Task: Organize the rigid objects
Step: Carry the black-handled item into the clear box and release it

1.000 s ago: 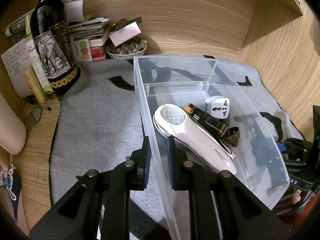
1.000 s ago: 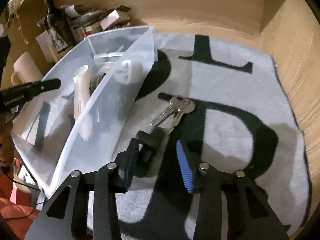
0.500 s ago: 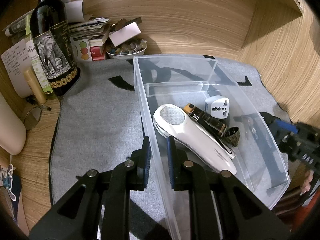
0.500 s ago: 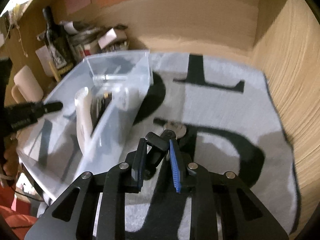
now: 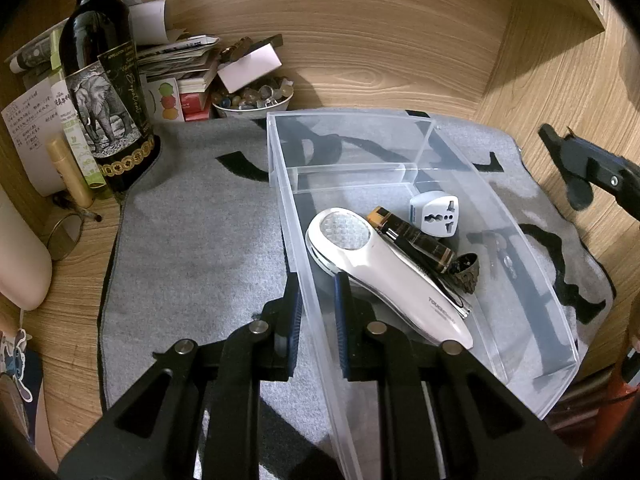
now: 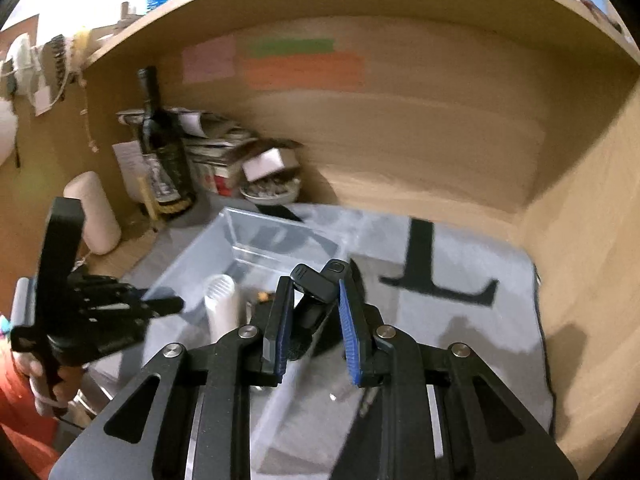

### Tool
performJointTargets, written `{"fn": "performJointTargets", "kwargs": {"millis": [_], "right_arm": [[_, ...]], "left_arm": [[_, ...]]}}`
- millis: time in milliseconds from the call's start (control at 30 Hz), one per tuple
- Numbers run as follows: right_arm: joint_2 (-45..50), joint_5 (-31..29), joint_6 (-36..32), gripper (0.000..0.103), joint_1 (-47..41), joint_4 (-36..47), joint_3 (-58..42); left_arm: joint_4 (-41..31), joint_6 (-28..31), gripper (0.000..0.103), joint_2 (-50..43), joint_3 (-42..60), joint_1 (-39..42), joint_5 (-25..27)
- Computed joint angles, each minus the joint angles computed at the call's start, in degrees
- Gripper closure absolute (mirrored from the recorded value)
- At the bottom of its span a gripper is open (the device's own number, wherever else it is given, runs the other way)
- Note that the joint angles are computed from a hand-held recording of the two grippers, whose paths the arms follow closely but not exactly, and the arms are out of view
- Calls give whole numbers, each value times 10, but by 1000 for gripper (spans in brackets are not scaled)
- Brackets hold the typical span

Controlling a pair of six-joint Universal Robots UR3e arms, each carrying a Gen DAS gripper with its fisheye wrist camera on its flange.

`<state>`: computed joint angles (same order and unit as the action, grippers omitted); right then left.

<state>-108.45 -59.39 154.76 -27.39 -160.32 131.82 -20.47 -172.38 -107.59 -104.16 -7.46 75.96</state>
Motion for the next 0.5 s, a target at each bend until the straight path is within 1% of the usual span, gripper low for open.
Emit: {"fn": "performJointTargets", "kwargs": {"millis": [233,400,500], "right_arm": [[108,-63,1,82,95,-25,-60],[172,-93,-3,82,131,4,-106],[189,-105,-16,82,142,27,-123]], "left_arm": [[0,0,89,0,1,0,0],[-1,0,89,0,1,0,0],[1,-1,89,0,-1,0,0]]}}
